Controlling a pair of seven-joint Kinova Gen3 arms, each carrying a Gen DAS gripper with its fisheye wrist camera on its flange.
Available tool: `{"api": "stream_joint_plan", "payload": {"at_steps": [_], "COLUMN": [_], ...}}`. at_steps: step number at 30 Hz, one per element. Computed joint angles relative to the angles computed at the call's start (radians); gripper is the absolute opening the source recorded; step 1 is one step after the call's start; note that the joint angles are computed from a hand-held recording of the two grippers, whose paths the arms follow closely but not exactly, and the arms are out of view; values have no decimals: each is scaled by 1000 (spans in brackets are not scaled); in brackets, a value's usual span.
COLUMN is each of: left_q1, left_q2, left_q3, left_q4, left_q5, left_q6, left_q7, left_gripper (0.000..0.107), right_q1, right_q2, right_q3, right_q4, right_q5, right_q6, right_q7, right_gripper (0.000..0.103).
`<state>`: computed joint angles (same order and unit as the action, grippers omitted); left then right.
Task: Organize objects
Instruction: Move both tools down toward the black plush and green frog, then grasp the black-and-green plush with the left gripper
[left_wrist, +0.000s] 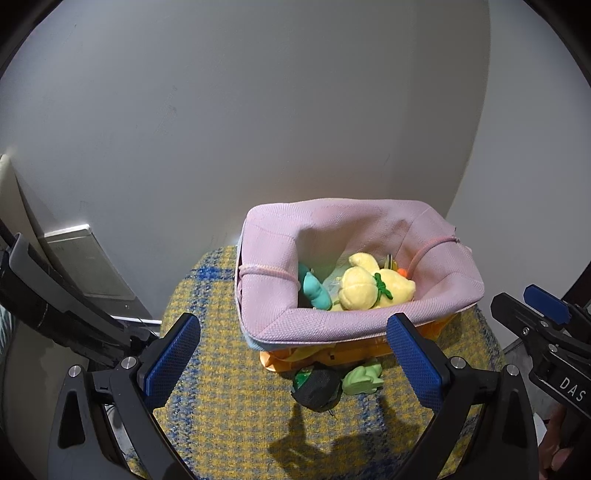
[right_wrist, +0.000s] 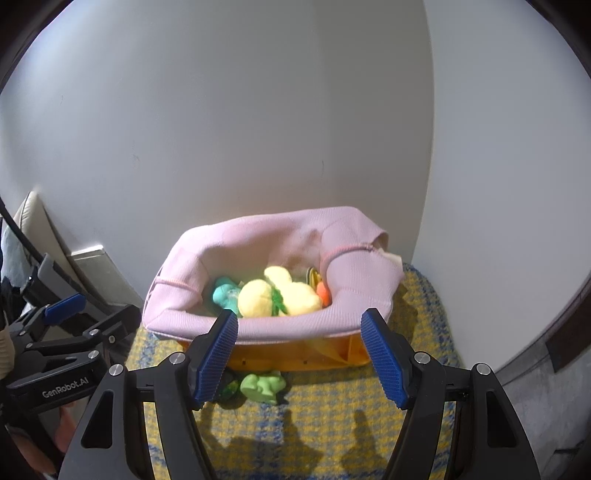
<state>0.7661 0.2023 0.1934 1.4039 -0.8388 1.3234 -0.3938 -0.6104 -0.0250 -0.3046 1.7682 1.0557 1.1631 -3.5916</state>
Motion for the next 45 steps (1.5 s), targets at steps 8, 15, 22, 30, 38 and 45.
{"api": "stream_joint_plan", "payload": {"at_steps": [8,15,22,30,38,45], "left_q1": [-17,-33,-49,-55,-59,-52], "left_q2": [-16,-15,4,34,61,93], "left_q3": [5,9,2,-18,-36,-54], "left_q4": [87,160,225,266,306,313], "left_q5": [11,22,37,49,64,77], "left_q6": [-60,-118,-183,-245,-311,-342], "left_q7": [44,74,97,107,103,88], "left_gripper": [103,103,103,102,102,100], "right_q1": [-16,-27,-39,-41,-34,-33], "right_q2": [24,49,84,122,156,177], "right_q3": [4,22,46,80,113,138], "right_q4": [31,60,102,140,164,172], "right_q5": [-2,-4,8,16,24,15], "right_q6": [-28,-74,-135,-217,-302,-349], "right_q7": [-52,-87,-148,-199,-228,-253], "right_gripper": [69,69,69,69,69,69]}}
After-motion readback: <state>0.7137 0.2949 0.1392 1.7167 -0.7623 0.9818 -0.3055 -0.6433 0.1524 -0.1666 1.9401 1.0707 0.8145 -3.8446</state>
